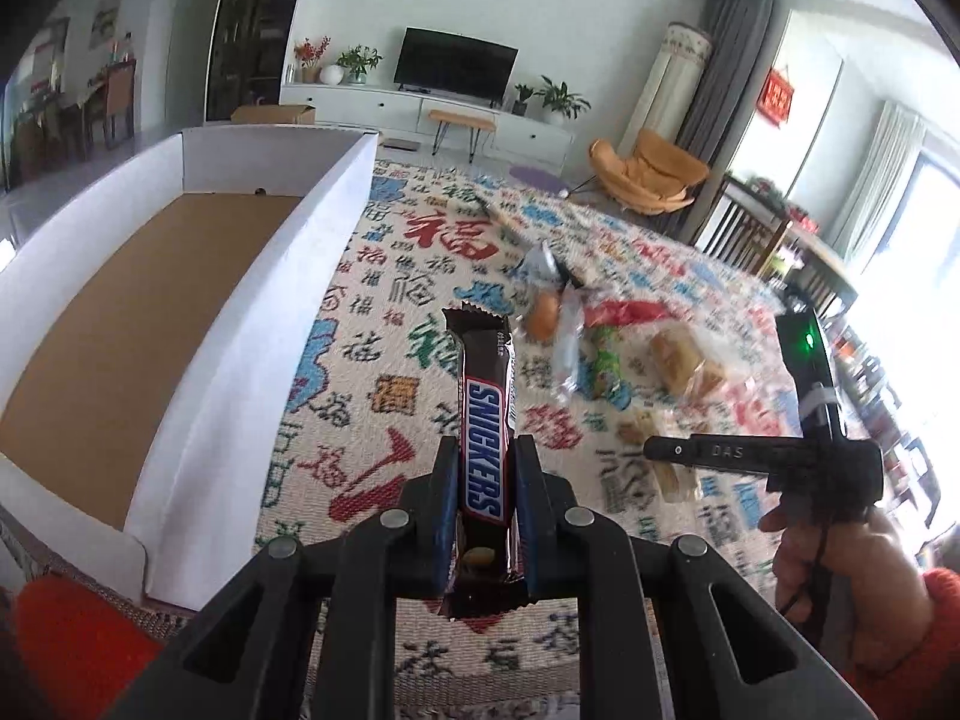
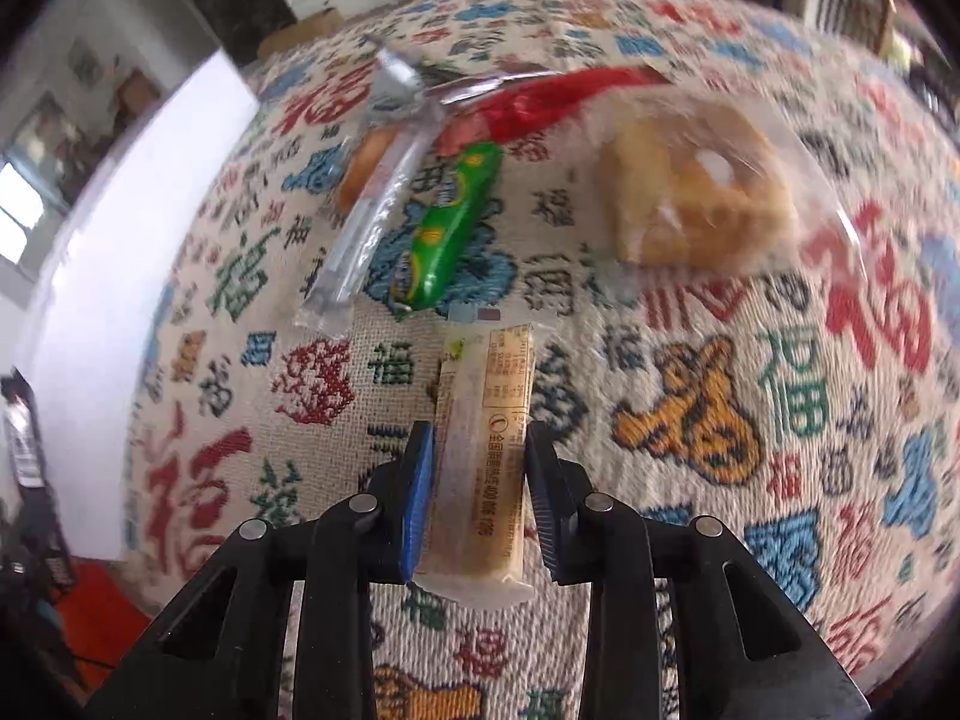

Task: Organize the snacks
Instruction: 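Carry the Snickers to the box with the left tool while the right grasps the pastry bar, then open the left tool over the box while the right tool drops the pastry bar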

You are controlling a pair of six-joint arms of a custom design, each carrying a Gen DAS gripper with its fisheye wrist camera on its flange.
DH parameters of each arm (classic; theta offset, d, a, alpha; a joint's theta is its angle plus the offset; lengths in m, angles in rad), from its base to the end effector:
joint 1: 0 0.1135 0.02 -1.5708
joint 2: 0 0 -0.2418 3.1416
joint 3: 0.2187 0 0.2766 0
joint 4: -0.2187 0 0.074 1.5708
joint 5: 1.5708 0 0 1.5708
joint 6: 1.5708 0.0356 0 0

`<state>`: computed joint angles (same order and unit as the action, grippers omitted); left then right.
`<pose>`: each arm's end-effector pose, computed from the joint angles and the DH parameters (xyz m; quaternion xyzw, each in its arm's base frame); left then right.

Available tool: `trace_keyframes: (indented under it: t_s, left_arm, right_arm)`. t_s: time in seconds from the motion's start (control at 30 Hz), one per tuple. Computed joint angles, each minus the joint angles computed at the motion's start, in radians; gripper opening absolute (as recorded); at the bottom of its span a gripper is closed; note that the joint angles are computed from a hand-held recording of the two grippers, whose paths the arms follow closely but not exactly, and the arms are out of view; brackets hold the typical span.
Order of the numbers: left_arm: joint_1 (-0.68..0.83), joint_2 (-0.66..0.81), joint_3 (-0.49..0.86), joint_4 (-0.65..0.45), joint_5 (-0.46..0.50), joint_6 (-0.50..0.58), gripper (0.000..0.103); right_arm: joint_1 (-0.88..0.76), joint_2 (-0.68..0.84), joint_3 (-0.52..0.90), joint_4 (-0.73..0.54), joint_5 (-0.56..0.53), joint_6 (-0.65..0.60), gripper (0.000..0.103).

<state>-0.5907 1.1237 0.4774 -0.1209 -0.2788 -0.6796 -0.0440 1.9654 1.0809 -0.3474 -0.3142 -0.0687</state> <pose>0.2090 -0.1283 0.1417 -0.0948 0.9081 -0.1268 0.3876 0.3665 -0.0051 0.0641 -0.0384 0.9731 0.1446 0.1750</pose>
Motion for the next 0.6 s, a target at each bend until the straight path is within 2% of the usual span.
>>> trace_keyframes:
  t_s: [0.1, 0.23, 0.3, 0.37, 0.47, 0.5, 0.53, 0.57, 0.6]
  left_arm:
    - [0.068, -0.102, -0.008, -0.040, 0.095, -0.007, 0.017]
    - [0.228, -0.308, -0.007, -0.176, 0.192, 0.026, 0.017]
    - [0.356, -0.389, 0.018, -0.267, 0.226, 0.083, 0.017]
    - [0.496, -0.425, 0.055, -0.351, 0.219, 0.168, 0.017]
    - [0.665, -0.364, 0.096, -0.397, 0.224, 0.279, 0.018]
    - [0.703, -0.309, 0.116, -0.410, 0.196, 0.309, 0.021]
    - [0.740, -0.241, 0.136, -0.425, 0.168, 0.328, 0.039]
    - [0.765, -0.206, 0.138, -0.431, 0.153, 0.333, 0.064]
    - [0.773, -0.210, 0.118, -0.427, 0.142, 0.332, 0.073]
  right_arm:
    - [-0.064, -0.028, 0.025, -0.068, -0.126, 0.003, 0.031]
    - [-0.049, -0.144, 0.065, -0.190, -0.274, -0.003, 0.031]
    - [0.024, -0.207, 0.110, -0.240, -0.341, 0.009, 0.031]
    - [0.128, -0.254, 0.174, -0.275, -0.389, 0.031, 0.031]
    - [0.308, -0.265, 0.267, -0.253, -0.389, 0.090, 0.032]
    - [0.361, -0.258, 0.288, -0.229, -0.371, 0.111, 0.034]
    - [0.411, -0.242, 0.312, -0.208, -0.340, 0.126, 0.042]
    - [0.453, -0.224, 0.331, -0.183, -0.303, 0.139, 0.054]
    - [0.474, -0.211, 0.337, -0.159, -0.274, 0.151, 0.074]
